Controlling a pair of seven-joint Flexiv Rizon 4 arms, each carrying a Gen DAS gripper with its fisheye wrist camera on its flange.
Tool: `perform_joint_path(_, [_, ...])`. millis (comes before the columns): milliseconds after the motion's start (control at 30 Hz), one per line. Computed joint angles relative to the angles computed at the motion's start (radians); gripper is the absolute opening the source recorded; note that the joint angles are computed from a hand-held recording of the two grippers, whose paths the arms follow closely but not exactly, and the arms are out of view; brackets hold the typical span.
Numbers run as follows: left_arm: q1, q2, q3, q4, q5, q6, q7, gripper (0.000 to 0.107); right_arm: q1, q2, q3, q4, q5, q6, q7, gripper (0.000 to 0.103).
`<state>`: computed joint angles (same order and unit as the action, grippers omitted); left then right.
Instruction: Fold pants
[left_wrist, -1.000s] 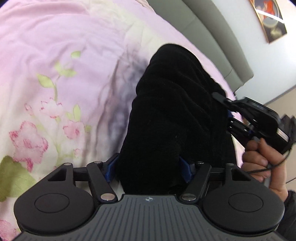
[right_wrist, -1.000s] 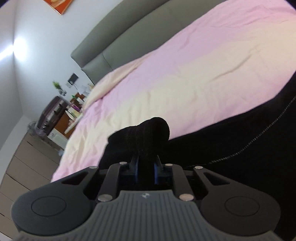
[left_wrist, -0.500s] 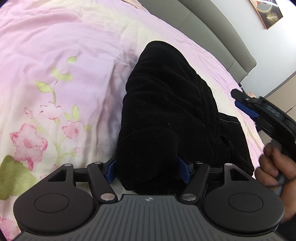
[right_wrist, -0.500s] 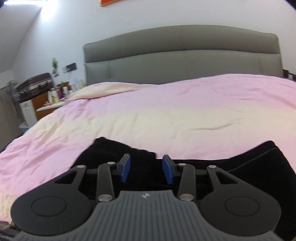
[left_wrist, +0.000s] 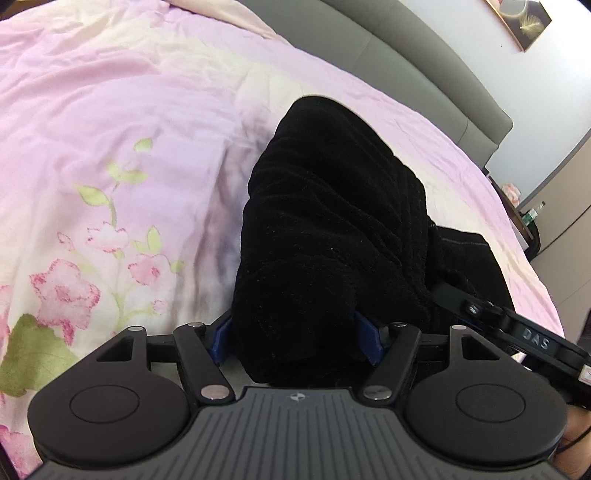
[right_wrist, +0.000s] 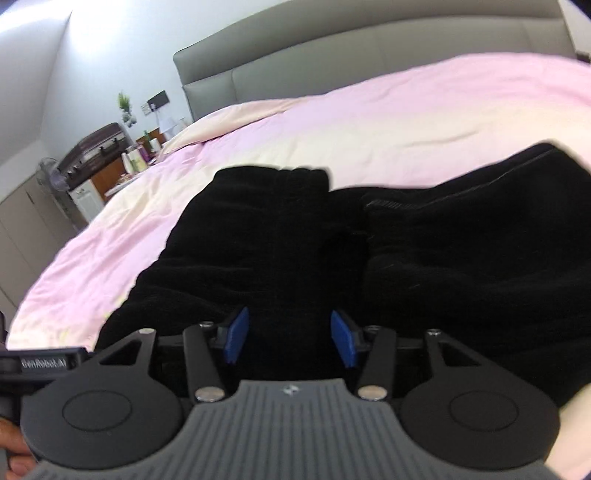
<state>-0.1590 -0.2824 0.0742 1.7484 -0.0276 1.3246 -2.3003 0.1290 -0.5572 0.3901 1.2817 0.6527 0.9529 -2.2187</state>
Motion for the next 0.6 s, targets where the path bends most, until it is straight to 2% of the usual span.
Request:
perform_joint_path(100, [-0.038, 0.002, 0.049, -0.034, 0.085, -0.024, -0.075, 0.077, -0.044, 0.023, 0.004, 0.005, 0.012, 0.014, -0.079, 0.049])
perform_joint_path(200, [-0.028, 0.001, 0.040, -0.020, 0.092, 0.010, -0.107, 0.078, -0.088, 0.039, -0.017, -0.003, 0.046, 0.052, -0.097, 0.061])
perform_joint_path(233, [-0.015, -0.002, 0.026, -0.002, 0.067, 0.038, -0.109, 0.078, -0.094, 0.038, -0.032, -0.011, 0.052, 0.077, -0.076, 0.068])
perform_joint_path(300, [-0.007, -0.004, 0.016, 0.027, 0.024, 0.088, -0.129, 0.080, -0.113, 0.026, -0.063, -0.035, 0.062, 0.120, 0.002, 0.072])
perform_joint_path(367, [-0.078, -0.010, 0.106, 0.000, 0.091, 0.075, -0.260, 0.080, -0.133, 0.000, -0.092, -0.071, 0.055, 0.128, 0.113, 0.074])
perform_joint_path(433, [-0.178, -0.014, 0.221, -0.087, 0.247, -0.025, -0.428, 0.078, -0.142, -0.035, -0.125, -0.099, 0.032, 0.147, 0.241, 0.076])
perform_joint_path(467, [-0.215, -0.014, 0.254, -0.141, 0.325, -0.105, -0.478, 0.078, -0.122, -0.050, -0.165, -0.108, -0.006, 0.151, 0.354, 0.076])
perform_joint_path(533, [-0.274, -0.018, 0.287, -0.250, 0.465, -0.267, -0.528, 0.079, -0.094, -0.080, -0.231, -0.128, -0.065, 0.119, 0.595, 0.077])
perform_joint_path(600, [-0.311, -0.037, 0.286, -0.360, 0.569, -0.421, -0.521, 0.086, -0.122, -0.114, -0.220, -0.169, -0.054, 0.043, 0.750, 0.076])
